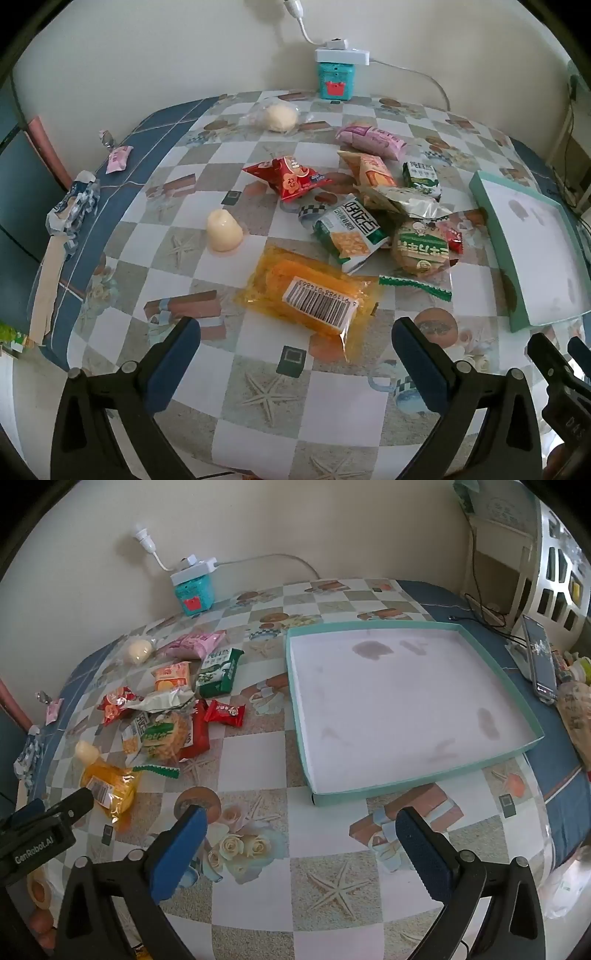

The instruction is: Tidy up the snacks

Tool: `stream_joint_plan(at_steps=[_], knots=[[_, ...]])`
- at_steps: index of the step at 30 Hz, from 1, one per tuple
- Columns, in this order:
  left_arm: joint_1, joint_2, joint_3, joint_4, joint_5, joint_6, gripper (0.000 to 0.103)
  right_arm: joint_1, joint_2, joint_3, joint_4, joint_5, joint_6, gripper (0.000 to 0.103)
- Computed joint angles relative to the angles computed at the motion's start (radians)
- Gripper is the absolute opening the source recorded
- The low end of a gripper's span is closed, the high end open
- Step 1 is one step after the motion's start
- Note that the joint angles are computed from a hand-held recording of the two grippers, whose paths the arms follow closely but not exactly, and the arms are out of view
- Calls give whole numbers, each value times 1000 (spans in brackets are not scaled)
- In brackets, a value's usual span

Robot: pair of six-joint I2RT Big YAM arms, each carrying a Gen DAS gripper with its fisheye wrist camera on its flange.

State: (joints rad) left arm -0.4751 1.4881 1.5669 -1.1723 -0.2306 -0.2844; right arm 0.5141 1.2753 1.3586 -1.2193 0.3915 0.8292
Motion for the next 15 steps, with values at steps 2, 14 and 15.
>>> stream_joint_plan(at_steps=[2,14,15], knots=[[1,0,1,-2,-3,-3,103,0,-1,0,2,-3,1,103],[-6,-8,2,12,-9,17,103,2,0,4,-7,6,1,103],[-6,-7,3,11,-10,16,103,2,0,4,-7,6,1,103]])
